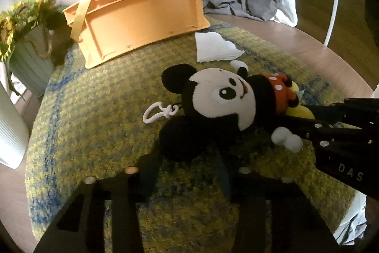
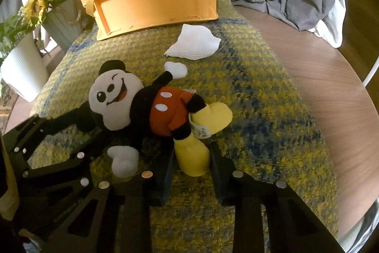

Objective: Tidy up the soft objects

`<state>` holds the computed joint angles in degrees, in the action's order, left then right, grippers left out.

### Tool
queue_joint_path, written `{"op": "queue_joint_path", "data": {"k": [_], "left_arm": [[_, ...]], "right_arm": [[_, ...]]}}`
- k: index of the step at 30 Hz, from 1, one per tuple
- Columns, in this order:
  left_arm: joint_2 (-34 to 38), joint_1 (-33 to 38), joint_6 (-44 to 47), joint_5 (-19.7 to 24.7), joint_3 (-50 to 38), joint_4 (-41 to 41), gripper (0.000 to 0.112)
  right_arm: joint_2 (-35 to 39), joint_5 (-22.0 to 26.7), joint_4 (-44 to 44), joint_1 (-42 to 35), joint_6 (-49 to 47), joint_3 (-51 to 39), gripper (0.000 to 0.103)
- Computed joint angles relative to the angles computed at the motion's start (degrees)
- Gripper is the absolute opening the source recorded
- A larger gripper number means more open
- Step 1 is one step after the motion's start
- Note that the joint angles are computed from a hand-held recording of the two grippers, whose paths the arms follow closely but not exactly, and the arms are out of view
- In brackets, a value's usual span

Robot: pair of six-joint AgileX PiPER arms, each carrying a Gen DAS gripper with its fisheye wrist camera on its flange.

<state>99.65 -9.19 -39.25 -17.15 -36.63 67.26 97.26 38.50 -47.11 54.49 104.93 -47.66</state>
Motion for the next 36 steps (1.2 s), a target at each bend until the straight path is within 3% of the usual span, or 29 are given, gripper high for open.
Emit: {"op": "queue_joint_path", "data": {"k": [2, 13, 14, 15, 18, 29, 34, 36], "left_arm": [[-0.8, -0.3, 5.6, 0.1, 0.9, -4.7, 0.028], [-5.7, -0.9, 12.6, -0.5, 4.2, -12.3, 0.018], [-6.1, -1.2, 13.6, -0.4, 4.5, -13.6, 0.017], [-6.5, -1.6, 16.1, -0.3, 4.8, -16.7, 0.006], [-7.5, -2.1, 18.5, -0.1, 5.2, -19.9, 0.004], [-8.4, -4.4, 23.1, 2.3, 5.7, -26.6, 0.005], [-8.6, -5.6, 32.0, 3.1, 6.3, -36.7, 0.021], [-8.7, -5.5, 32.8, 2.9, 6.4, -37.4, 0.022]], "right_arm": [[0.0, 0.7, -0.2, 0.4, 0.0, -0.1, 0.026], [-1.9, 4.6, -3.5, 3.3, 2.4, 0.6, 0.023], [-2.2, 5.0, -3.7, 3.6, 2.5, 0.6, 0.023], [-2.6, 5.2, -4.0, 3.7, 2.6, 0.8, 0.023], [-3.1, 6.9, -4.7, 4.5, 3.0, 0.8, 0.022], [-5.1, 6.8, -6.1, 4.9, 3.8, 2.7, 0.022], [-5.4, 6.2, -6.0, 4.8, 4.0, 3.2, 0.022], [-5.6, 6.0, -6.0, 4.7, 4.1, 3.5, 0.022]]}}
